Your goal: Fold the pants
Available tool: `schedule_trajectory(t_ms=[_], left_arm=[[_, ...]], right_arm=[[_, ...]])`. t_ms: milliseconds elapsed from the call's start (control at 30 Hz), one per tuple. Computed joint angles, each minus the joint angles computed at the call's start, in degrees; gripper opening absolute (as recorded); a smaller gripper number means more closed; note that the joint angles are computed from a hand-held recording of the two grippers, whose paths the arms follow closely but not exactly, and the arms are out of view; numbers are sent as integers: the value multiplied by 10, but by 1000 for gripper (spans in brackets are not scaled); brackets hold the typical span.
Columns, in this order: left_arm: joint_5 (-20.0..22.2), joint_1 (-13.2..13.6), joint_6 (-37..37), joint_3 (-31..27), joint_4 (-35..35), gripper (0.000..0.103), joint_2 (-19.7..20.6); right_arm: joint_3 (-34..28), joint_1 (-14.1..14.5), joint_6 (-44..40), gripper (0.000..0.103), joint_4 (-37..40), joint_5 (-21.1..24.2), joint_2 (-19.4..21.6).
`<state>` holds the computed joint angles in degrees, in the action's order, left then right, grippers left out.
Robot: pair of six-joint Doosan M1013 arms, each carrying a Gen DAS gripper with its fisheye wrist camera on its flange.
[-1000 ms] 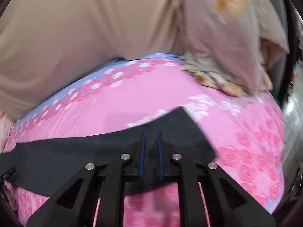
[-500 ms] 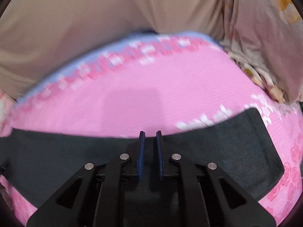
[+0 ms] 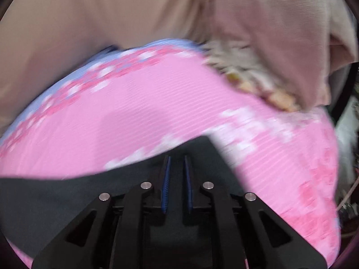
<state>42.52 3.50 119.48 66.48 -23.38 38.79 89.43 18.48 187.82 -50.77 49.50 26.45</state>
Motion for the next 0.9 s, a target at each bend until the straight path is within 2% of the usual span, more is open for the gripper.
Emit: schedule_trajectory(t_ms=[67, 100, 167, 233, 267, 300, 367, 400, 433, 500, 567, 600, 633, 700, 733, 800, 867, 900], left_arm=[[-1, 0, 0, 0, 0, 92, 0], [-3, -1, -3, 1, 6, 92, 0], [-8, -4, -12, 2, 21, 92, -1], [-12, -9, -26, 3, 48, 92, -1], [-14, -11, -28, 3, 57, 92, -2], [-14, -11, -28, 4, 58, 92, -2], [-13, -9, -24, 4, 49, 92, -2], [-12, -7, -21, 3, 41, 92, -2], [-12, -7, -20, 4, 39, 92, -2], [-13, -7, -22, 4, 41, 92, -2], [-14, -8, -23, 5, 44, 92, -2], [-14, -8, -24, 5, 44, 92, -2], [-15, -8, -24, 5, 44, 92, -2], [-14, -8, -21, 5, 40, 92, -2], [-13, -7, -21, 5, 37, 92, -2], [-11, -5, -13, 4, 23, 92, -1], [-9, -4, -10, 3, 15, 92, -1], [-9, -4, -10, 3, 15, 92, -1]], right_arm=[[32, 2, 56, 15, -26, -53, -23], [36, 3, 50, 15, -25, -66, -25], [19, -2, -23, 12, 17, -53, -8], [20, -11, -33, 10, 17, -64, -9], [19, -13, -24, 6, 22, -59, -12], [17, -13, -14, 6, 28, -45, -15], [16, -3, 9, 13, 2, -37, -21], [17, 3, 10, 13, -9, -52, -22], [13, 11, -13, 13, -1, -82, -21], [-12, 27, -90, 13, 34, -105, -4], [-51, 36, -186, 11, 79, -92, 24], [-78, 41, -207, 10, 75, -58, 47], [-88, 45, -198, 10, 43, -41, 55], [-108, 40, -197, 10, 57, -17, 63], [-104, 37, -179, 10, 65, -26, 57], [-79, 41, -125, 11, 32, -56, 39], [-78, 39, -140, 12, 47, -42, 41], [-68, 33, -151, 11, 62, -52, 40]])
